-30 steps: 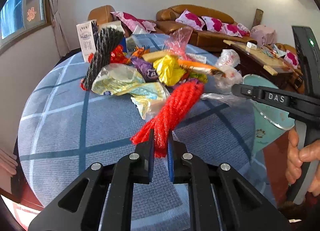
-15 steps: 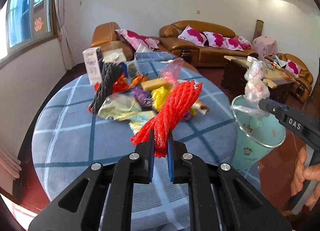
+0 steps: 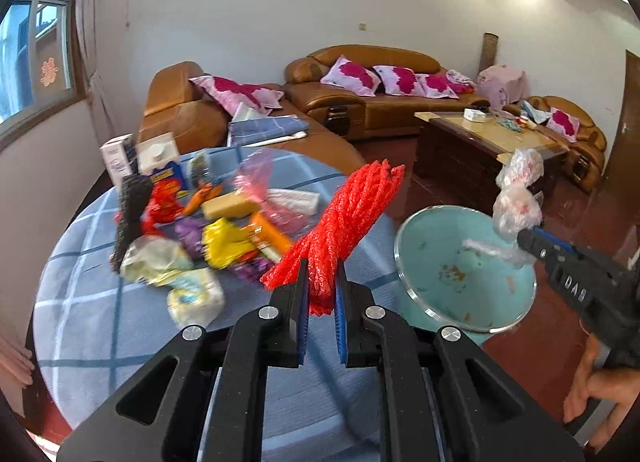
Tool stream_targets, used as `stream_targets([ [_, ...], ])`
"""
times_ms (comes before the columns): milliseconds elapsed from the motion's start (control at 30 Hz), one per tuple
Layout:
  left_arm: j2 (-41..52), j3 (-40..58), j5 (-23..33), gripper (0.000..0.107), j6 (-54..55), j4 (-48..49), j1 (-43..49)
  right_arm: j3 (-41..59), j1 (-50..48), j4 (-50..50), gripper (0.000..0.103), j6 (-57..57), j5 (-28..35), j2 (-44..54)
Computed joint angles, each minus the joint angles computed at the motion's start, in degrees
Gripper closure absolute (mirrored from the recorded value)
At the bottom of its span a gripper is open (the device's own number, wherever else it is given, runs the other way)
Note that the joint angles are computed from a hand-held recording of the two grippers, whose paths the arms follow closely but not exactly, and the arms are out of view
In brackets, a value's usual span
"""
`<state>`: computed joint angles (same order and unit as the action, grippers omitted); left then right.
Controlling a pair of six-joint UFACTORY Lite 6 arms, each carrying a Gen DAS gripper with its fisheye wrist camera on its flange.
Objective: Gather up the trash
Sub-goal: 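Carry the red net and clear bag over the teal bucket and release both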
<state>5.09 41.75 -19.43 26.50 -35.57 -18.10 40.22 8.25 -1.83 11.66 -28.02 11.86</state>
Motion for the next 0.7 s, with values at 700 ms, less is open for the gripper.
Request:
stream_targets([
  [700, 31.23, 35.44, 4.41, 0.096, 37.62, -38.59, -10.65, 11.42, -8.09, -2.07, 0.090, -1.72, 5.01, 16.35],
])
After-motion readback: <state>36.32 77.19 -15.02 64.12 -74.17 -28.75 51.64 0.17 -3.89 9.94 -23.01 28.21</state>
